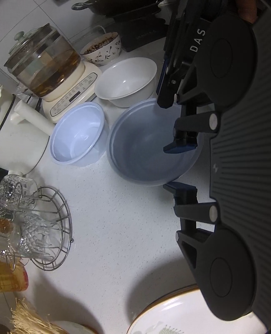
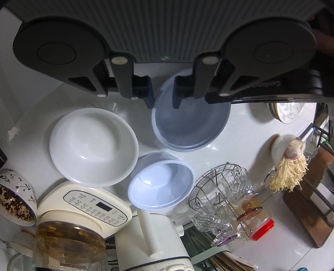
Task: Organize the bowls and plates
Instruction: 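Carry the blue bowl with both grippers and lower it into the other blue bowl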
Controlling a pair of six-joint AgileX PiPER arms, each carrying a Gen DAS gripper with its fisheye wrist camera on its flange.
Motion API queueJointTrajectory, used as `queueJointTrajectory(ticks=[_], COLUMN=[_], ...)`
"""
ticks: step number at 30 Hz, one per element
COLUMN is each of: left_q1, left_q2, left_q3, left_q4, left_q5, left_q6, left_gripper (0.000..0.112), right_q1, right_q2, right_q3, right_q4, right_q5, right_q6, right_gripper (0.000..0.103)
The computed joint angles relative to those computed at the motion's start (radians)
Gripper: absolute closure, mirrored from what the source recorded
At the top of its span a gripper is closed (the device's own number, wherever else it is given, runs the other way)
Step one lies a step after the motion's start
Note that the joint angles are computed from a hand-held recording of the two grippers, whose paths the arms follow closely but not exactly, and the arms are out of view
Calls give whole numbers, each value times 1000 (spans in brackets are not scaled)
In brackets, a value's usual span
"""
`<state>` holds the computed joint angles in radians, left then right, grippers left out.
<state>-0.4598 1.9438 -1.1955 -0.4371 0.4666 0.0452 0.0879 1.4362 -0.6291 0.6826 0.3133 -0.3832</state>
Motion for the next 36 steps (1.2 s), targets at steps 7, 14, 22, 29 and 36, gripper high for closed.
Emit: queueJointTrajectory(ticks=[7,14,22,29,36], left_q1=[12,37,44,50,55], left_q2=[-65,-93,-99,-143,-197], left_q3=[59,115,128,136,78], left_q4=[105,155,200,267,300], left_q5=[-20,-45,-52,-51,10], left_q6=[-84,-140,-190,-251,-302], left_gripper=[78,78,78,77,77], right_q1=[70,132,152,148,126], right_q2=[0,19,22,-46,-137], right_q3=[-1,12,10,17,-23], right_q4=[24,130,129,-41,-227], right_q5=[-24,-59,-74,-70,-4], right_q6=[-10,-74,-61,115,302], right_gripper=[81,81,81,79,79])
